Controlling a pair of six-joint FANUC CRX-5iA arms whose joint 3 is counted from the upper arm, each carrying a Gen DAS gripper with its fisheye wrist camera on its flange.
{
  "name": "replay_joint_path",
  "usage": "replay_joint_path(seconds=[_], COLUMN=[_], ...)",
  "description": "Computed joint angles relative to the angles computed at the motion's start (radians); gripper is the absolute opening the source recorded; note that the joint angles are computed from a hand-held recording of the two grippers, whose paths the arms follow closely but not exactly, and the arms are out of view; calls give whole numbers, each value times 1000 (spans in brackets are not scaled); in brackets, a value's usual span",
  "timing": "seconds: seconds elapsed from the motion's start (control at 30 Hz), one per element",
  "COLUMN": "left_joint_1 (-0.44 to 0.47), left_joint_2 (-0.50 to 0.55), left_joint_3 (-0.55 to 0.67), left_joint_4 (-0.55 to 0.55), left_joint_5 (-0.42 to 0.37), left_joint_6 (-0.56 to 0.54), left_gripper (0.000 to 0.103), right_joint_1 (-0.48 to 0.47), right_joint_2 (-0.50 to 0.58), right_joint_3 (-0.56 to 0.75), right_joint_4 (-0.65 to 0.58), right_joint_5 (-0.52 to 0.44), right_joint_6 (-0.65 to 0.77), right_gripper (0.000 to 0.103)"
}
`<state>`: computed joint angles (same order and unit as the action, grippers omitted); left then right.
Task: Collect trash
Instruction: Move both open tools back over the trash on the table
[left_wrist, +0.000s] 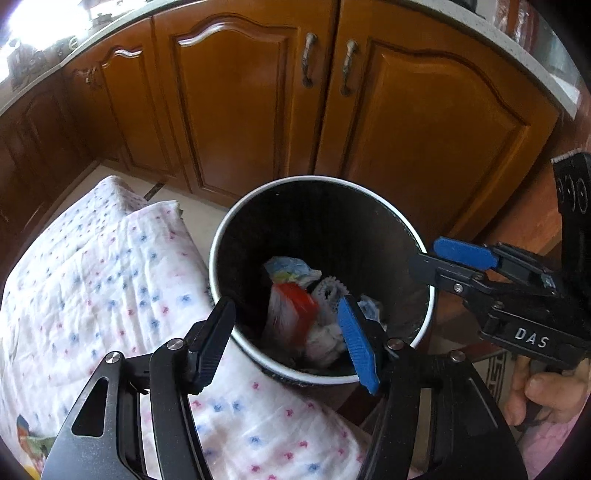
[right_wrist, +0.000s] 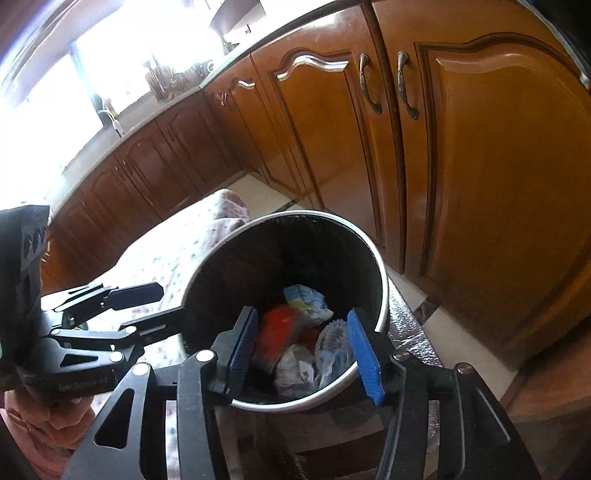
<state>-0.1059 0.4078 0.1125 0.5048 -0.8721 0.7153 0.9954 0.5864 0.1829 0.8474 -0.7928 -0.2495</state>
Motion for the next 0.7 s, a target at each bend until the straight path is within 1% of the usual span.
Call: replay_joint_path(seconds=[0.07,0.2,0.27,0.37,0.43,0.5,0.57,0.67,0.7], left_joint_1=[19,60,81,114,138,168,195,254,264], left_joint_2=[-16,-70,-97,-156,-199,-233,-255,-284,-291], left_joint_3=[-29,-126,-172,-269,-330,-380,-415,-456,-471], left_joint_4=[41,116,140,187,214,242,260,278,281], left_joint_5=[1,33,51,102,130,135,147,123,126], left_joint_6=[-16,-48,-60,-115,-147,-178,-200,-224,-228], left_gripper=[59,59,59,59,59,59,59,59,59], right_joint_1=[9,28,35,51,59,63,64,68,68], right_joint_2=[-18,-36,-40,-32,-26,-20,-11,6,13], right_joint_3=[-39,-98,-116,-120,-129,-144,-149,-142,-139], right_joint_4=[58,183,229,290,348,429,483,519,527], right_joint_5=[14,35,48,47,53,70,86,112,124], right_joint_6=[-77,-242,-297,-363,-430,-512,-563,-608,-621], right_gripper=[59,73,75,80,86,86,86,86,86])
